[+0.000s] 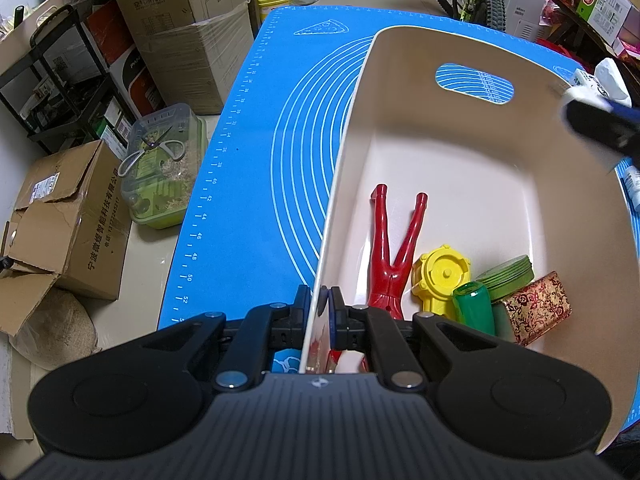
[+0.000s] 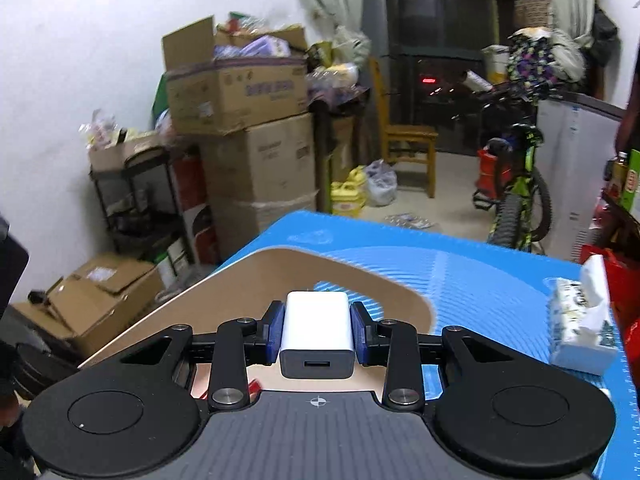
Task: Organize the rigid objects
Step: 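Carry the white charger with the right tool and release it into the bin, then move the right tool to the mat and grasp the black earbud case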
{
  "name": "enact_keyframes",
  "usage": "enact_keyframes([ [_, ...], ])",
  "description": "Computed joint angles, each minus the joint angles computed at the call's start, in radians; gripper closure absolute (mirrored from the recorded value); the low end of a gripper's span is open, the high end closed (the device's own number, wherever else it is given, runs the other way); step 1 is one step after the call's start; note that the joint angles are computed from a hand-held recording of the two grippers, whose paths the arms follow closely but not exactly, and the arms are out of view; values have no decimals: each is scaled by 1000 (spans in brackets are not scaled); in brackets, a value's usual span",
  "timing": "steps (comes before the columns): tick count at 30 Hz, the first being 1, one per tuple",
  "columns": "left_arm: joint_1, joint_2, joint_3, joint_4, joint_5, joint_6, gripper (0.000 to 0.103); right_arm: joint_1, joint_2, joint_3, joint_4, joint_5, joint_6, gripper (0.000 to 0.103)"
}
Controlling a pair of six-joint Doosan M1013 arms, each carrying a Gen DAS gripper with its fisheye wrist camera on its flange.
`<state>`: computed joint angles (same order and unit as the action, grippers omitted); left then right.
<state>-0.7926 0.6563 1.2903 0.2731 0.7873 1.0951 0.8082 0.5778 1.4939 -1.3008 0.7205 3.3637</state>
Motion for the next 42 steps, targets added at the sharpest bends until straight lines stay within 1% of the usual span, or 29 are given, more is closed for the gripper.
enact_keyframes([
  [3, 0, -1, 0, -1, 0, 0, 92, 2, 24, -40, 86, -11, -109, 60],
  [6, 0, -1, 0, -1, 0, 0, 92, 0, 48, -81, 198, -25, -242, 60],
  [10, -1, 0, -1, 1, 1, 0, 92, -2, 77, -127, 356, -21, -426, 61],
  [12, -2, 0, -2, 2, 2, -1, 92, -6, 91, -153, 465, -8, -549, 60],
  [14, -2, -2, 0, 2, -3, -2, 93, -7, 102, -177, 535, 23, -642, 60],
  [16, -3, 0, -2, 4, 2, -3, 93, -11, 98, -174, 562, 2, -647, 60],
  [17, -3, 1, -2, 2, 1, -4, 93, -14, 95, -170, 580, -1, -652, 62],
  [18, -3, 1, -3, 2, 1, -4, 93, -15, 94, -170, 586, 0, -645, 59],
  [20, -3, 1, -3, 4, 3, -4, 92, -18, 85, -156, 576, -21, -616, 57],
  [21, -3, 1, -3, 3, 3, -4, 92, -18, 77, -143, 557, -35, -588, 51],
  [22, -3, 1, -3, 3, 3, -4, 92, -17, 67, -128, 527, -50, -551, 44],
  [25, -4, 0, -4, 3, 4, -5, 92, -17, 34, -77, 390, -89, -396, 34],
  [26, -4, 0, -4, 4, 4, -6, 92, -17, 24, -64, 350, -89, -348, 33],
  [29, -3, 0, -3, 1, 3, -3, 92, -15, -8, -24, 232, -66, -212, 30],
  [33, -3, 0, -3, 4, 3, -4, 92, -17, -44, 32, 113, -11, -44, 25],
  [39, -3, 0, -2, 6, 4, -5, 92, -33, -84, 111, 50, 86, 100, 22],
  [42, -4, 1, -4, 10, 7, -10, 92, -46, -92, 147, 34, 126, 163, 21],
])
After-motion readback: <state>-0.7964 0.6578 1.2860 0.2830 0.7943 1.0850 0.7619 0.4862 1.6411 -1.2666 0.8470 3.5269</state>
